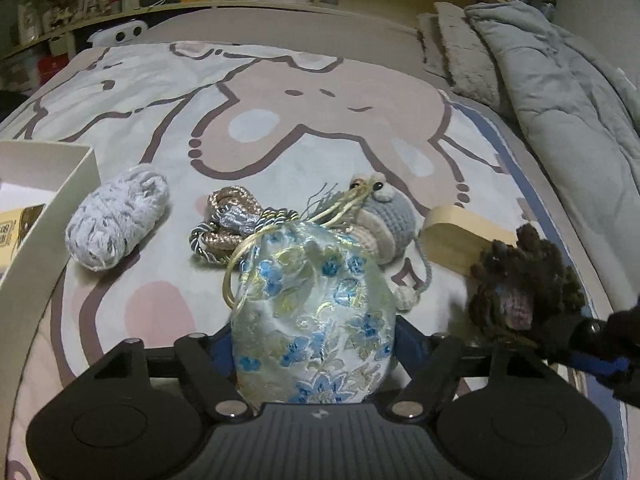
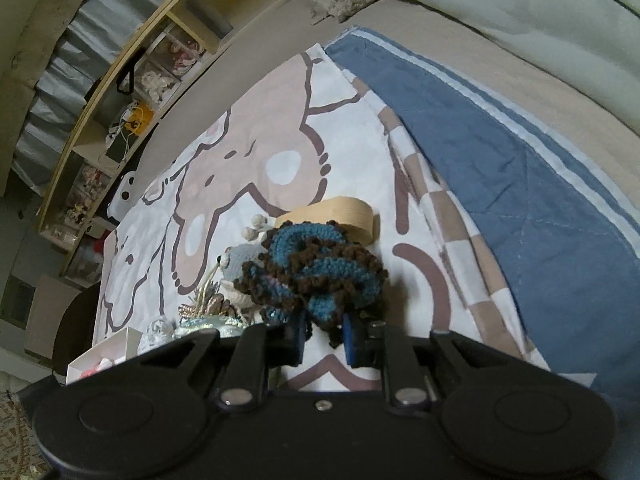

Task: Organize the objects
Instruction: 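Carry the pouch and crochet bundle over the white box with both grippers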

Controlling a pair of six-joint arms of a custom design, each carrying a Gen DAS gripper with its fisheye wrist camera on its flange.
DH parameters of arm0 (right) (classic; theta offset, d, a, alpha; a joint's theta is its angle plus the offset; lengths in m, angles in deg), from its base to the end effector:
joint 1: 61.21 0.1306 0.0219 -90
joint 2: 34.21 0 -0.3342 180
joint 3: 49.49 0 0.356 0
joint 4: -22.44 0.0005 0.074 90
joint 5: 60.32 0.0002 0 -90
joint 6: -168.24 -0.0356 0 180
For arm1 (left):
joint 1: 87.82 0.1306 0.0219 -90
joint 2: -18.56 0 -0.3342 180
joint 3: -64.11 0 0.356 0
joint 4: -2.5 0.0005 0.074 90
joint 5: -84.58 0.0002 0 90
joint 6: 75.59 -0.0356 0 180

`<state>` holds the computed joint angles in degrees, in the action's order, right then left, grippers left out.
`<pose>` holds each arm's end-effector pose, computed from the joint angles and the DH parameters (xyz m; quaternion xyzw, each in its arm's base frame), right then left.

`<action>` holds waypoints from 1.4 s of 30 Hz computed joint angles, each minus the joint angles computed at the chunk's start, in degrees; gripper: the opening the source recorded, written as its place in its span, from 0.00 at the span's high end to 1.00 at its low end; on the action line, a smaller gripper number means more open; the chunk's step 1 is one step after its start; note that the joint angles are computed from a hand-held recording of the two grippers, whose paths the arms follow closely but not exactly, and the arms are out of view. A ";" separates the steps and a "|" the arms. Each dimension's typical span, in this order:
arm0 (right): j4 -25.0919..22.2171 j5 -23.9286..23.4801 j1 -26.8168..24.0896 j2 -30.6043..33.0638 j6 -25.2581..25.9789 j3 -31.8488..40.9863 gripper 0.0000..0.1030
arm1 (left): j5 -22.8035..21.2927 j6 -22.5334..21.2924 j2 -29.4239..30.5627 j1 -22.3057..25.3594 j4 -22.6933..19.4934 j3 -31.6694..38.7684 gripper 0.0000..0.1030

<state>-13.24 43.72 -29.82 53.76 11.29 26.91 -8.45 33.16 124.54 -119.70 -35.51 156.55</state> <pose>0.3738 0.2174 0.3134 0.3246 0.8665 0.1993 0.3226 0.4491 -0.2777 0.2826 0.0993 0.9387 -0.1182 0.3082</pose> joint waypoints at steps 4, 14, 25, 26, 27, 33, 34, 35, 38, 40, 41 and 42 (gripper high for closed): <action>0.11 2.30 0.40 -0.56 0.78 -0.10 0.82 | 1.46 -1.59 -1.29 0.54 -0.72 0.19 0.37; 0.45 9.55 2.05 -3.43 4.32 0.30 0.85 | 2.43 -5.85 -7.24 2.09 0.68 -0.10 0.39; 0.09 16.07 5.41 -5.37 9.76 2.33 0.88 | 5.88 -8.19 -11.39 4.64 -2.95 0.89 0.39; 0.08 16.73 5.93 -5.48 10.33 2.59 0.88 | 6.15 -8.33 -11.73 4.84 -3.26 0.93 0.39; 0.01 17.49 6.47 -5.55 10.99 2.94 0.89 | 6.40 -8.52 -12.04 5.06 -3.44 0.88 0.39; 0.04 21.18 9.11 -5.15 15.38 6.05 0.89 | 7.86 -9.81 -14.87 6.54 -3.70 0.53 0.39; 0.11 21.62 9.51 -4.93 16.31 6.79 0.89 | 7.96 -10.04 -15.45 6.89 -3.50 0.43 0.39; 0.24 22.08 9.91 -4.68 17.22 7.51 0.89 | 8.01 -10.24 -15.89 7.22 -3.38 0.42 0.39; 1.23 22.77 11.12 -3.93 19.18 9.39 0.89 | 8.09 -10.70 -17.80 8.60 -2.96 -0.01 0.39; 1.74 22.80 12.06 -3.28 19.98 10.72 0.90 | 9.05 -10.88 -18.94 10.19 -3.17 -0.05 0.39; 2.00 22.61 12.45 -2.81 20.44 11.42 0.90 | 9.51 -10.98 -19.27 10.97 -3.46 0.13 0.39; 2.17 22.38 12.79 -2.30 20.81 12.13 0.90 | 9.94 -11.31 -19.70 11.82 -3.84 0.26 0.39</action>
